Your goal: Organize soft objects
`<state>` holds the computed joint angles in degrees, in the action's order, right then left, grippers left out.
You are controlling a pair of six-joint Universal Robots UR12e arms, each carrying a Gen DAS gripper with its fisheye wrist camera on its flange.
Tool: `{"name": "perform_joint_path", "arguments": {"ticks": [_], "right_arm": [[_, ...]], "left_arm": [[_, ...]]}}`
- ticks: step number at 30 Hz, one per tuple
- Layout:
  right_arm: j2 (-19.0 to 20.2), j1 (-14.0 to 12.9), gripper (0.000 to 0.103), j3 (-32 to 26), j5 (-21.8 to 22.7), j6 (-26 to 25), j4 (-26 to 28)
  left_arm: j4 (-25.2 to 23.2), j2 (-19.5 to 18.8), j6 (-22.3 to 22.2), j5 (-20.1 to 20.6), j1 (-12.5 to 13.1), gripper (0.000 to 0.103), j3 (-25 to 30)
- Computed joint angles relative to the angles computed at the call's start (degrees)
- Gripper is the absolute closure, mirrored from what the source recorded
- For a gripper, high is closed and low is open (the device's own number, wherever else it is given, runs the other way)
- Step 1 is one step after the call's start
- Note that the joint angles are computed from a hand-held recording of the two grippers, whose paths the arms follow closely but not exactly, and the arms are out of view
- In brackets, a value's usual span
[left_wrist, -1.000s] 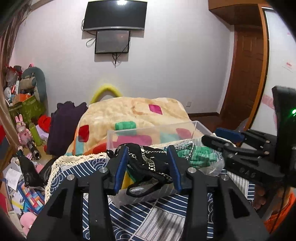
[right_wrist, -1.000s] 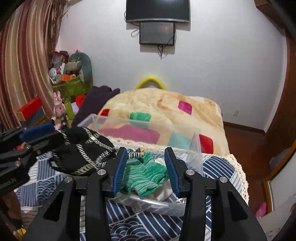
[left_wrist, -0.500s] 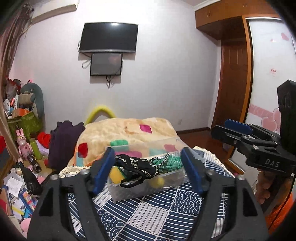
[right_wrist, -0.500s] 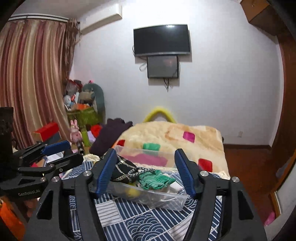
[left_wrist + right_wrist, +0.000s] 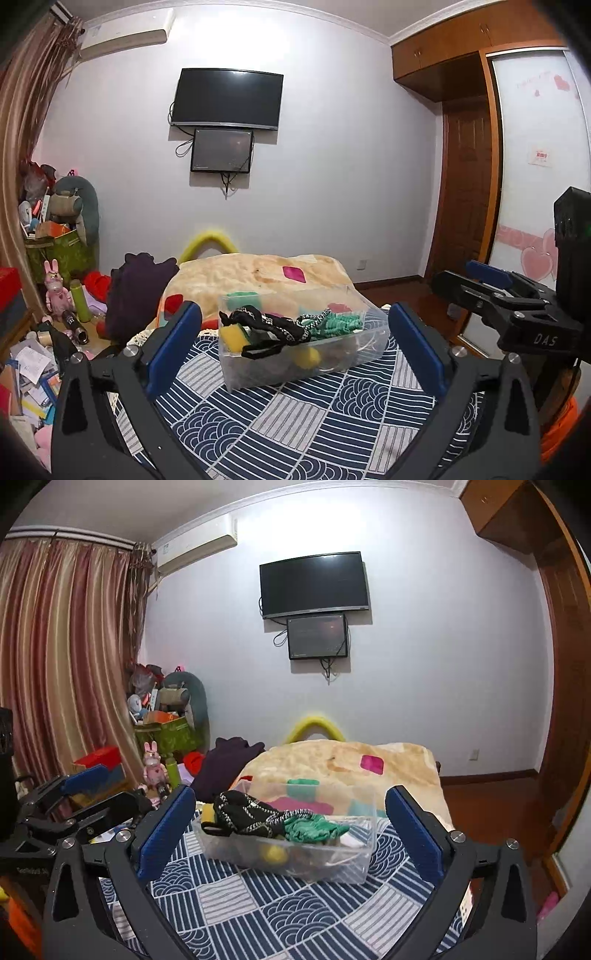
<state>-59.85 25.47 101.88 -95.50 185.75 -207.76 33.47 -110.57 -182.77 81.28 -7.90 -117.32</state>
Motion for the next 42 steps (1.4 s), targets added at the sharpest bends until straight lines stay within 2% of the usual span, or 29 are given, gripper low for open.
{"name": "perform_joint_path", "arguments": {"ticks": [15,42], "right_arm": [[-0.1,0.4,0.000,1.9,-0.6,-0.5,-2.3],[-0.1,0.3,0.000,2.3,0.0,-0.4,-2.2]], "left_arm": [[0.4,0.3,-0.3,-0.3,-0.1,0.001,-1.0],[-0.4,0.4,-0.9,-0.8,0.2,0.000,-1.2]]}}
